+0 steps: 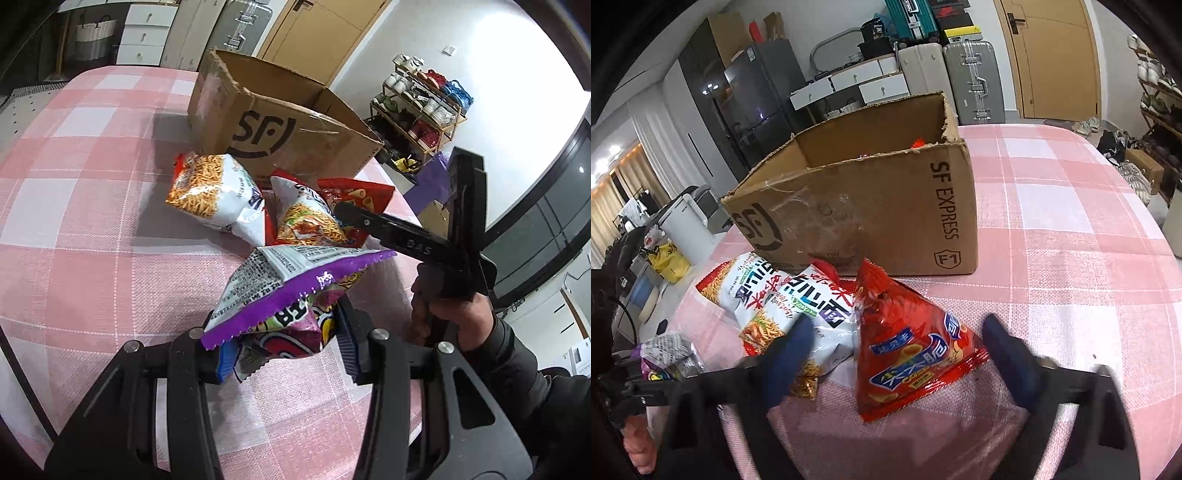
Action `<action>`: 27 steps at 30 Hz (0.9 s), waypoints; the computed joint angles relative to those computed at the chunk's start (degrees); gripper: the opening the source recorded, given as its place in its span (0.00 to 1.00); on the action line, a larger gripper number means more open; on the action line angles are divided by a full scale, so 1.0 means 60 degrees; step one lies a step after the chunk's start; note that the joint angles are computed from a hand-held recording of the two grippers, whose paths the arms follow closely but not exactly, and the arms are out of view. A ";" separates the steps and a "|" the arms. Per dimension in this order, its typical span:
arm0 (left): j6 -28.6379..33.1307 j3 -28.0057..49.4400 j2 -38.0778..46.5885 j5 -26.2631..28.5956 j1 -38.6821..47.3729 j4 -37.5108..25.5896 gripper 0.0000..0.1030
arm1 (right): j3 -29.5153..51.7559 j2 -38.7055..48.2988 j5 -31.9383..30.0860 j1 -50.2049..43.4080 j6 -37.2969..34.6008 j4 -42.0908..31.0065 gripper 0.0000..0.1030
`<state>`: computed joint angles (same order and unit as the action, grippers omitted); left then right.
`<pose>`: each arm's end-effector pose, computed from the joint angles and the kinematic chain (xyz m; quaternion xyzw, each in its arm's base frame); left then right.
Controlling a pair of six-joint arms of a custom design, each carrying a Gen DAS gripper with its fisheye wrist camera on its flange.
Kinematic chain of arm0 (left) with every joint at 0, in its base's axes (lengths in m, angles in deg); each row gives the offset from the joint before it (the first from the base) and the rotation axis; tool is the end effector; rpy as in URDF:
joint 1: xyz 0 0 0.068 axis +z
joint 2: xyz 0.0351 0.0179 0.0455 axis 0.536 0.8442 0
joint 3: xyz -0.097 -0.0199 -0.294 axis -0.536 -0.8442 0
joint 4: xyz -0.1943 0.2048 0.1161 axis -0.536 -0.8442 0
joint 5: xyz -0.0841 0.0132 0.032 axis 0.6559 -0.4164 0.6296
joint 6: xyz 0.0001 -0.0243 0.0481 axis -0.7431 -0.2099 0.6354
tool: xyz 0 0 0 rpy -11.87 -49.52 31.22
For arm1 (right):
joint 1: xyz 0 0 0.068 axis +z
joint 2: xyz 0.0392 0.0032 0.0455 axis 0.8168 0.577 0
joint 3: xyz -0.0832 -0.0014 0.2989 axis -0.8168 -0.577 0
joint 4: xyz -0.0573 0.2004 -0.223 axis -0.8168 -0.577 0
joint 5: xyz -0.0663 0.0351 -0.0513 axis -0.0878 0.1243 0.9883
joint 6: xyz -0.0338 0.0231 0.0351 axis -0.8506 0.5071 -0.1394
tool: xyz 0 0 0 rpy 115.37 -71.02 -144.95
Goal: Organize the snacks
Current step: 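Grasp the red snack packet with the right tool while the left tool holds the candy bag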
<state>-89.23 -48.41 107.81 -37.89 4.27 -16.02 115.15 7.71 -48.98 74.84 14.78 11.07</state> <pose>0.1235 -0.0642 0.2004 -0.1352 0.9076 -0.2155 0.3340 0.3231 0.1343 0.2107 -0.2769 0.8850 0.2438 0.2841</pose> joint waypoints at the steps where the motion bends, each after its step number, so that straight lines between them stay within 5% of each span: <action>1: -0.0069 0.0013 -0.0044 -0.0048 -0.0057 -0.0080 0.41 | 0.0180 0.0211 -0.0084 -0.0039 -0.0046 -0.0250 0.70; 3: -0.0088 0.0096 -0.0126 -0.0092 -0.0095 -0.0278 0.41 | 0.0299 0.0405 -0.0424 -0.0186 -0.0045 -0.0406 0.57; 6: -0.0175 0.0229 -0.0185 -0.0294 -0.0348 -0.0465 0.41 | 0.0330 0.0478 -0.0812 -0.0371 -0.0064 -0.0462 0.53; 27: -0.0330 0.0542 0.0126 -0.0832 -0.0836 -0.0555 0.41 | -0.0114 -0.0211 -0.1477 -0.0807 0.0097 -0.0514 0.49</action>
